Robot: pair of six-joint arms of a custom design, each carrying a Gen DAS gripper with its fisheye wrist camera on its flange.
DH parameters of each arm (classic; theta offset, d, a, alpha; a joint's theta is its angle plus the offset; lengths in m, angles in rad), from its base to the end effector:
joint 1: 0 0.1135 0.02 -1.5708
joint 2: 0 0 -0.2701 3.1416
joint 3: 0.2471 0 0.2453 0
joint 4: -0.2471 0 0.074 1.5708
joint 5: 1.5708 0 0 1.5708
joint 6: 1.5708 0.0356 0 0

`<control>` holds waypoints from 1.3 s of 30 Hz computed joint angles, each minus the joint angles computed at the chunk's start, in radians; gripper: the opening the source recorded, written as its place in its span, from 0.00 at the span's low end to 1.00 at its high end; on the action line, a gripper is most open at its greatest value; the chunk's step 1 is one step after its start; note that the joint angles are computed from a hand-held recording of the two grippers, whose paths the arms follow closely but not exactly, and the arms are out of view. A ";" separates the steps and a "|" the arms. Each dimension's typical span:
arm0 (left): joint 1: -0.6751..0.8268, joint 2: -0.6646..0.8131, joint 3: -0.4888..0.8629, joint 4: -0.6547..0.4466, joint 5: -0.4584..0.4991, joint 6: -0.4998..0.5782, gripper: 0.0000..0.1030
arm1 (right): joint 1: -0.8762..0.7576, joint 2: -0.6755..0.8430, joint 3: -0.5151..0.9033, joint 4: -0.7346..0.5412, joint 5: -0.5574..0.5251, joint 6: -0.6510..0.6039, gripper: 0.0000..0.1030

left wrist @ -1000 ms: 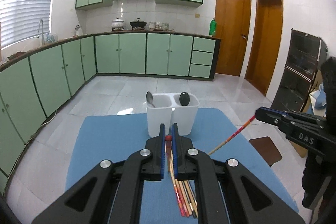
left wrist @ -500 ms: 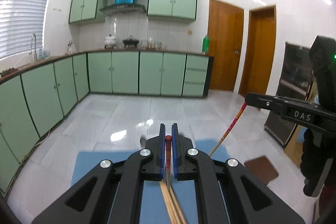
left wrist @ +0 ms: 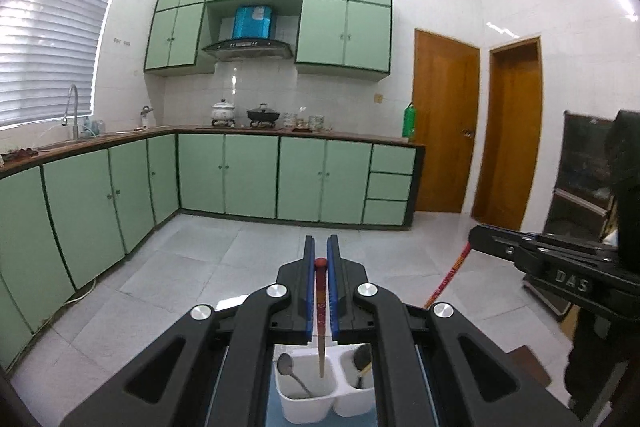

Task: Organize utensils
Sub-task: 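Lift both chopsticks and insert them upright into the white holder, then open both tools to release the chopsticks and pull back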

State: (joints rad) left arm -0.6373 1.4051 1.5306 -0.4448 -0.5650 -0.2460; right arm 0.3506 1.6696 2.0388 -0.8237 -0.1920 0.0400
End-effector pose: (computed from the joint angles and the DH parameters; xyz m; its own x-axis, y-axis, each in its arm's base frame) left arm 0.2546 -0.1648 0.4365 -0.2676 -0.0578 -0.9618 0.0297 0.9972 -0.0682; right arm 0.3214 0.1248 0.4762 -0.4319 -0.1161 -0.8944 -0.4813 0.8684 0.1196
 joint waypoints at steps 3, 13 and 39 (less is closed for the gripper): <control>0.035 0.033 -0.027 0.020 0.044 -0.015 0.06 | 0.022 0.011 -0.058 0.046 0.035 -0.016 0.05; 0.046 0.009 -0.118 -0.014 0.068 -0.072 0.29 | 0.019 0.018 -0.156 0.059 0.031 0.010 0.29; -0.572 -0.262 -0.774 -0.447 -0.190 -0.987 0.70 | 0.312 -0.867 -1.395 0.225 0.327 0.290 0.82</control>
State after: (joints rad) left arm -1.2092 1.1432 0.7562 -0.8919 -0.7547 -1.2327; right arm 0.6629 0.8023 0.6440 -0.5982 0.1353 0.3299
